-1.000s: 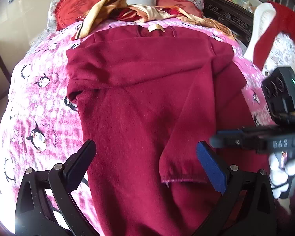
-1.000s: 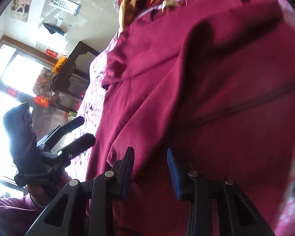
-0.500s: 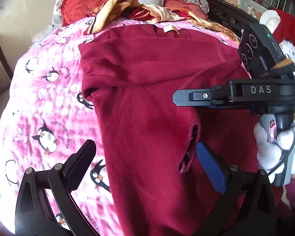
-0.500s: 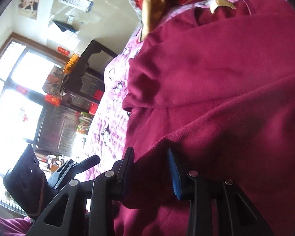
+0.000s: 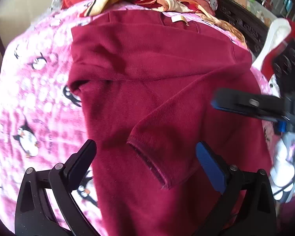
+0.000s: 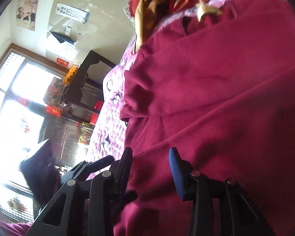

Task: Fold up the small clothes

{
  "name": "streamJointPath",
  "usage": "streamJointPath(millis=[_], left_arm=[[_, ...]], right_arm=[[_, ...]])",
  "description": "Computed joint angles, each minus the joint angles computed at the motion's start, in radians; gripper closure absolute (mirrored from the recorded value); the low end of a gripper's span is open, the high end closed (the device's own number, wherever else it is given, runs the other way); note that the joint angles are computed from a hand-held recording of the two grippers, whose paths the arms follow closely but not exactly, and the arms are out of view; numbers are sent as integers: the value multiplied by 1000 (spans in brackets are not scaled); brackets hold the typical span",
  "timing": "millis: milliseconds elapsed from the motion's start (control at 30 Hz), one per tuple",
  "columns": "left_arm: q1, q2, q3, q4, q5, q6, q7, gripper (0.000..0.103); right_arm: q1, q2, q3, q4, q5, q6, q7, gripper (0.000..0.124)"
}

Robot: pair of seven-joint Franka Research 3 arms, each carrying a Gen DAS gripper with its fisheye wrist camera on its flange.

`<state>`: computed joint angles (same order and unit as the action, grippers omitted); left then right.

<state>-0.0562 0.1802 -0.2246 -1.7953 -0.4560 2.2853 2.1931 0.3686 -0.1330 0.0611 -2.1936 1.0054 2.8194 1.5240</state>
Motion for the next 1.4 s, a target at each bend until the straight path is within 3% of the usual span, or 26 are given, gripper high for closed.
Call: streamJointPath(millis=[67, 167, 200, 267, 367, 533, 700, 867, 1067, 1267, 1400], left_arm=[[-3, 33, 0, 41, 3, -39, -48, 24], [-5, 53, -10, 70, 4, -46, -64, 78], [-6, 56, -14, 82, 10, -53, -64, 88], [1, 52, -26, 100, -15, -72, -31, 90], [-7, 23, -37, 112, -41, -26, 28, 92], [-19, 35, -44, 236, -92, -25, 71, 93], [-26, 67, -43, 364, -75, -25, 60, 93], [-34, 119, -33, 461, 10, 6, -10, 93], [-23, 165, -20, 512, 124, 8, -118, 93], [-4, 199, -30, 529, 163, -26, -150, 93], [-2, 212, -37, 538, 173, -31, -164, 93]], right_arm=[[-15, -77, 8, -76, -61, 25, 60, 84], [-34, -202, 13, -202, -135, 63, 169, 82], [-46, -245, 15, -247, -161, 75, 212, 82], [-114, -342, 46, -337, -263, 72, 340, 82], [-202, -457, 72, -427, -370, 53, 474, 82], [-268, -587, 60, -520, -461, 49, 596, 82], [-318, -597, 58, -498, -580, 19, 649, 82], [-493, -535, 151, -358, -850, -159, 722, 82], [-493, -393, 129, -253, -1026, -205, 717, 82], [-442, -269, 78, -161, -1075, -178, 724, 82], [-391, -224, 35, -120, -1039, -146, 692, 81]])
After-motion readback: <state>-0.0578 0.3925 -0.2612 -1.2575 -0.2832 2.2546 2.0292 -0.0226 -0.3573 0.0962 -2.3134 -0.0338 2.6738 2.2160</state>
